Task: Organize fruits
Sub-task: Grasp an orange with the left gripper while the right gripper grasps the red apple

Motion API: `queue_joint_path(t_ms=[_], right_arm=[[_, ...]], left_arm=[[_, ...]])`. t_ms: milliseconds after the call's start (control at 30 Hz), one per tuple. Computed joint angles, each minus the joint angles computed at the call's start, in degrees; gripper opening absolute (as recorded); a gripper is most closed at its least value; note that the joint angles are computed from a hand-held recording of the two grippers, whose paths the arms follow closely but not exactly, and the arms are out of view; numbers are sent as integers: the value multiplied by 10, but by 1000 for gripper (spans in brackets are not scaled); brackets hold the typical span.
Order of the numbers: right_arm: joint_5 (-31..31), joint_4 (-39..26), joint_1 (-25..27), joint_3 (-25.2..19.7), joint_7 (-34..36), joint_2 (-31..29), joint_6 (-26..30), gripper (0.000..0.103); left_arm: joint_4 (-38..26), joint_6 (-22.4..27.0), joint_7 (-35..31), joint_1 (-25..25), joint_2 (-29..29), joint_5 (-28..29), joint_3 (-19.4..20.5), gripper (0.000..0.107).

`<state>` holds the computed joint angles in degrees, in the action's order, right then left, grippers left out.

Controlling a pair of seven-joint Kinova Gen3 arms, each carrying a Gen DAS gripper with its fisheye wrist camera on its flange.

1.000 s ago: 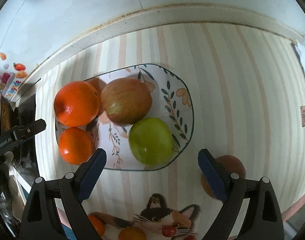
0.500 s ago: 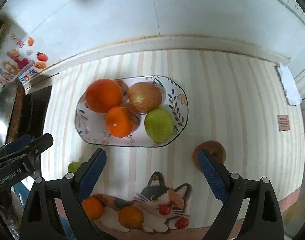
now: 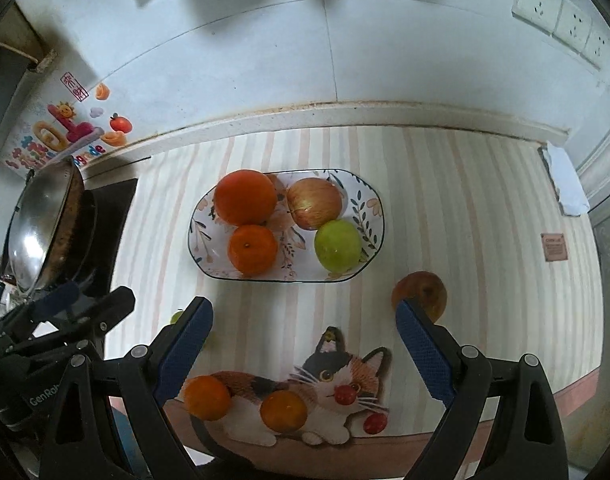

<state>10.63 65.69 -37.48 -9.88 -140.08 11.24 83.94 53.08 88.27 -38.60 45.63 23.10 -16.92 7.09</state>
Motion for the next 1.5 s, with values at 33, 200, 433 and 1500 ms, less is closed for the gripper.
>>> queue_joint_path(t_ms=[33, 200, 433, 1500], right_arm=[[-6, 5, 4, 1, -1, -2, -4, 95], [-35, 55, 39, 11, -13, -17, -34, 95], [-105, 153, 131, 35, 9, -9, -90, 95], [-160, 279, 85, 0, 102, 27, -173, 72]], left_arm=[[1, -1, 1, -2, 1, 3, 0, 86], [18, -7, -5, -28, 19, 42, 4, 86], [35, -27, -4, -62, 62, 106, 5, 86], [238, -108, -44, -65, 48, 219, 39, 64]])
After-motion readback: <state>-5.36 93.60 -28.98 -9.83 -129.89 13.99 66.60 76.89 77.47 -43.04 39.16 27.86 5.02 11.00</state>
